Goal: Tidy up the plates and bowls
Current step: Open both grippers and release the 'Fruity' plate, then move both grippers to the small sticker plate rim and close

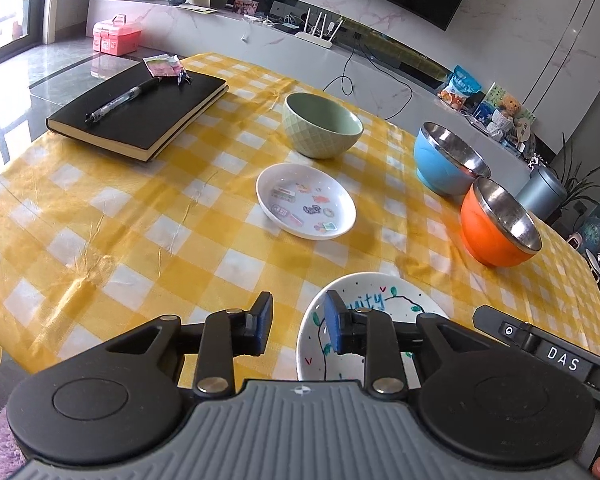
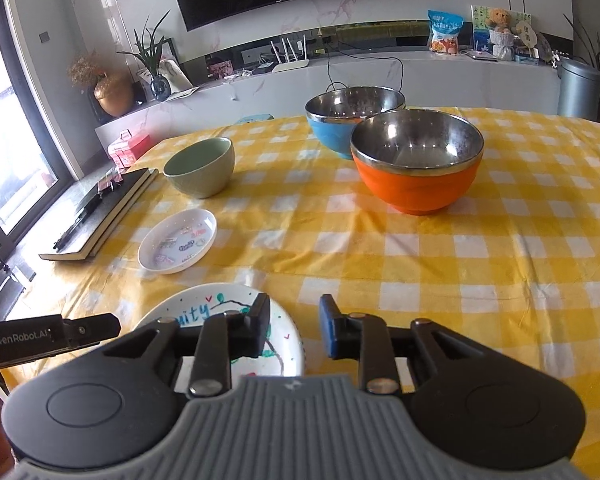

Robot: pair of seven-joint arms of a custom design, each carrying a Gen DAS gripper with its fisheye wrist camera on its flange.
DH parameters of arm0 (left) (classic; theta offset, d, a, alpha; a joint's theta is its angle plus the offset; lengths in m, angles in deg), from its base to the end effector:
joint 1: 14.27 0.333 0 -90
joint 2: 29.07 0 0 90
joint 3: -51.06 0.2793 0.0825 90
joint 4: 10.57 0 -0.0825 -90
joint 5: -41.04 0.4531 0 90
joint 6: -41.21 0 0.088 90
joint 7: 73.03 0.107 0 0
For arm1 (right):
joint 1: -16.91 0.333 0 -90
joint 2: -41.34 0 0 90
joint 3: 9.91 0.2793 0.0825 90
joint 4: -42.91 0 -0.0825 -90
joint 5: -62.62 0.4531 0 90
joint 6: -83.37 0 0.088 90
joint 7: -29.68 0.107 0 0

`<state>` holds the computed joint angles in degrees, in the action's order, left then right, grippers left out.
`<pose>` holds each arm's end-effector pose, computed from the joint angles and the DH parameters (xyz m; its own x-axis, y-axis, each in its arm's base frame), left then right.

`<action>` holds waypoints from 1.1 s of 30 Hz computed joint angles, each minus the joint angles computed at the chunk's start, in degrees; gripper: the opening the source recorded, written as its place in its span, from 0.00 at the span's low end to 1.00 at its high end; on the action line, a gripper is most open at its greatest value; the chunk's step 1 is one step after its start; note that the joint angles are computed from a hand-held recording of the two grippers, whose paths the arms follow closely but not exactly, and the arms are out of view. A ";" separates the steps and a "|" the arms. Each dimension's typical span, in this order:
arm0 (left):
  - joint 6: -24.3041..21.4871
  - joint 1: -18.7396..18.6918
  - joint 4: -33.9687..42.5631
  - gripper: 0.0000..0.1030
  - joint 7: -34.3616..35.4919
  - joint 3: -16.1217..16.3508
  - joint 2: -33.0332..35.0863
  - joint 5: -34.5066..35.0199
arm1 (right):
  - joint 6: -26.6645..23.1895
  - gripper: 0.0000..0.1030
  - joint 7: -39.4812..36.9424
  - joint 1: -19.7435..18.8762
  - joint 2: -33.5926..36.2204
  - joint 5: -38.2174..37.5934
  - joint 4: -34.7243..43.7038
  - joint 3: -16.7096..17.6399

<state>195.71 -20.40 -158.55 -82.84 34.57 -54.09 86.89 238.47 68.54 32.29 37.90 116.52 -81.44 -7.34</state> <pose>0.4631 -0.2109 0.3787 0.5116 -0.7997 0.3144 -0.5170 -0.5787 -0.6307 0.6006 0.1652 0.4035 0.5132 -0.8229 -0.2438 -0.6867 -0.2233 -0.6918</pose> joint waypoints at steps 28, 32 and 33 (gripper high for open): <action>3.85 6.30 8.60 0.40 4.70 4.72 11.30 5.02 | -6.28 0.20 8.93 1.02 17.92 -6.31 20.34 4.94; 5.02 6.45 9.19 0.34 4.46 5.35 12.95 5.39 | -6.78 0.14 10.67 1.15 20.00 -8.01 22.34 5.16; 5.53 6.58 9.24 0.32 4.10 5.44 13.23 5.81 | -6.89 0.13 11.01 1.12 20.36 -8.25 22.68 5.23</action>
<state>201.24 -13.82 -149.31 -78.74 40.01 -40.85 92.70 231.58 79.55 33.41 58.26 108.28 -58.76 -2.11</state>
